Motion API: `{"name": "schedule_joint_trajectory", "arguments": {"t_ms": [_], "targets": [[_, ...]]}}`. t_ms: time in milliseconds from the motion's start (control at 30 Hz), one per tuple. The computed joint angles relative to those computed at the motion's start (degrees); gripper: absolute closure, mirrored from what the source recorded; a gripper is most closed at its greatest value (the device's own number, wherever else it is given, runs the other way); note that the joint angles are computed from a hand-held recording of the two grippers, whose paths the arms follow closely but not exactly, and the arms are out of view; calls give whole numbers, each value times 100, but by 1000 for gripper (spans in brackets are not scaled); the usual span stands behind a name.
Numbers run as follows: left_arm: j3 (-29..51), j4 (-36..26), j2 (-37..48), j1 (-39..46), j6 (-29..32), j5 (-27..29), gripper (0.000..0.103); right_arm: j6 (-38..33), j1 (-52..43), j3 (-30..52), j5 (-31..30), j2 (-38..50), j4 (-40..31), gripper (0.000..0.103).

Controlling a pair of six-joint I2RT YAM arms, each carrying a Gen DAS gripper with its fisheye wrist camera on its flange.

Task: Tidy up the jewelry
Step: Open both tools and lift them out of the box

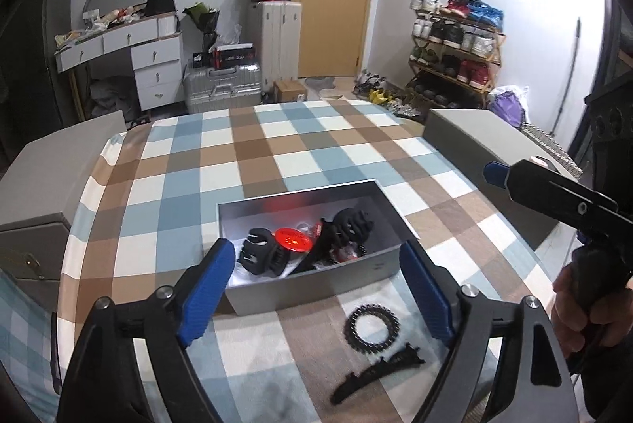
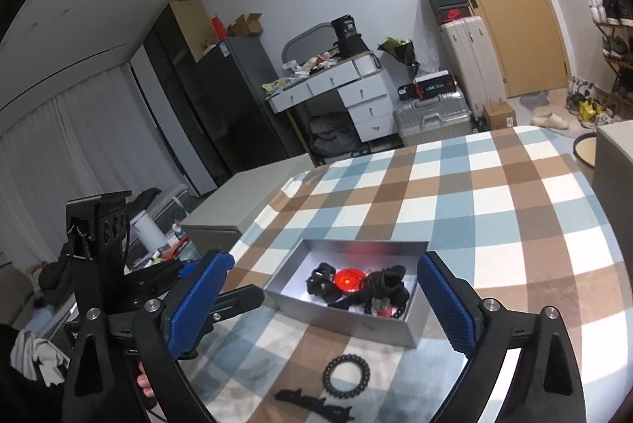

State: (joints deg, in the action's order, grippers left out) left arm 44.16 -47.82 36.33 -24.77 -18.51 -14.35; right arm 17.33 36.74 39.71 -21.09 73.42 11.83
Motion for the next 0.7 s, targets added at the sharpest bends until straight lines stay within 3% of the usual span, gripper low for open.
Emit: {"name": "schedule_joint_trajectory", "arguments": {"t_ms": [133,300,500,700], "targets": [[28,-297,-42,-1207,-638,-1288,8,-41,40,-319,83,-415,-45,0],[10,-590,39,-2173,-1290,-2123,2,-68,97,-638,178,-712,-124,0],[-166,-800,170,-2440,-1801,-1922,2,-16,55,-1081,162,-1056,-88,0],[-553,-759,223,-2492,-2061,-1324,2,7,-97,-1553,69,-1278,69,0]]}}
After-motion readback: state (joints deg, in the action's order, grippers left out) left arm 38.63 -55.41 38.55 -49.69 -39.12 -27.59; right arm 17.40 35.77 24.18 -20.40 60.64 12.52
